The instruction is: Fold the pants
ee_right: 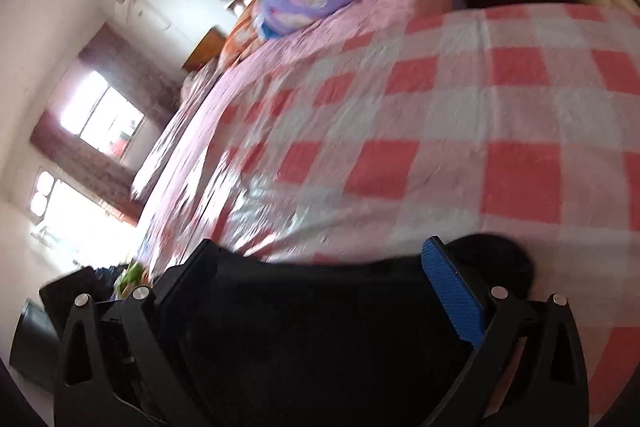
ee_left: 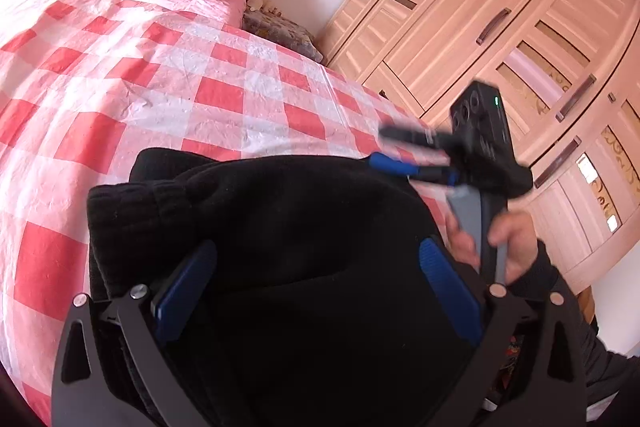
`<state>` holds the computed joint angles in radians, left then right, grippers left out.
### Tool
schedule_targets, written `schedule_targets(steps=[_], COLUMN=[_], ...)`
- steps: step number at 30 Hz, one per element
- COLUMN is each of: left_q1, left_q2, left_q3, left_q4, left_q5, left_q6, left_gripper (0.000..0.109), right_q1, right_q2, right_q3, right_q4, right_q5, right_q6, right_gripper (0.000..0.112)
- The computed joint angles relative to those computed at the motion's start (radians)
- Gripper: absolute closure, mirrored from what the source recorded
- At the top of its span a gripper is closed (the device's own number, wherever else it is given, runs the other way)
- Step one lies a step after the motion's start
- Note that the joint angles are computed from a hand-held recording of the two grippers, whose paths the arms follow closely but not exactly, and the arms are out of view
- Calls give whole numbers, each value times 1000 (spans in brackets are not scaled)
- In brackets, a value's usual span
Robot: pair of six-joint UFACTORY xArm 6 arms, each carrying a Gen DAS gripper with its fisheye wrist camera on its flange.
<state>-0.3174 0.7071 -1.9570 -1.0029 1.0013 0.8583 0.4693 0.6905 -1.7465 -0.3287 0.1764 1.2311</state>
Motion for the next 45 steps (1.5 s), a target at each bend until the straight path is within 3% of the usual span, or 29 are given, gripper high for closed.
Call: schedule_targets(steps=[4, 7, 10, 14, 16, 17, 19, 21, 22, 24, 26, 27, 29, 31, 34, 36, 40, 45], left_q1=[3, 4, -10, -61, -95, -118, -139, -132, -113, -34, 57, 81, 91, 90, 91, 72, 46, -10], left_q2=[-48, -202, -340, -373, -371, -363, -345, -356, -365, -389, -354, -320, -239, -169, -65, -58, -52, -134], left_q3=[59, 252, 432, 539, 578, 592, 595, 595, 587, 561, 491, 447, 343, 256, 115, 114, 112, 236], left_q4=[-8, -97, -146, -28, -38, -19, 35, 67, 42, -99, -178, -159, 6, 131, 213, 244, 285, 396], left_q5=[-26, -105, -200, -325, -441, -524, -594, -574, -524, -340, -169, -133, -137, -113, 18, -1, -33, -211], left_q6=[-8, 100, 214, 222, 289, 300, 268, 222, 228, 251, 171, 99, -63, -169, -246, -247, -263, -267], left_gripper=[7, 7, 7, 7, 7, 7, 7, 7, 7, 7, 7, 7, 7, 7, 7, 7, 7, 7], right_q1=[-11, 53, 170, 321, 296, 284, 221, 197, 189, 160, 138, 132, 126, 117, 112, 127, 135, 224], right_q2=[-102, -239, -349, -338, -313, -350, -371, -406, -427, -481, -517, -519, -510, -472, -424, -412, -413, -515], right_q3=[119, 223, 327, 369, 439, 495, 551, 597, 617, 667, 692, 692, 671, 637, 614, 620, 620, 638], right_q4=[-351, -665, -860, -769, -828, -899, -960, -980, -1053, -1203, -1348, -1424, -1506, -1432, -1168, -1021, -980, -848], right_q5=[-129, -38, 113, 367, 344, 294, 148, 88, 71, 22, -26, -39, -55, -97, -159, -167, -163, 100], right_q6=[352, 510, 590, 409, 453, 538, 705, 811, 916, 1125, 1334, 1436, 1513, 1423, 1127, 969, 939, 745], right_gripper=[13, 13, 13, 13, 13, 13, 13, 13, 13, 13, 13, 13, 13, 13, 13, 13, 13, 13])
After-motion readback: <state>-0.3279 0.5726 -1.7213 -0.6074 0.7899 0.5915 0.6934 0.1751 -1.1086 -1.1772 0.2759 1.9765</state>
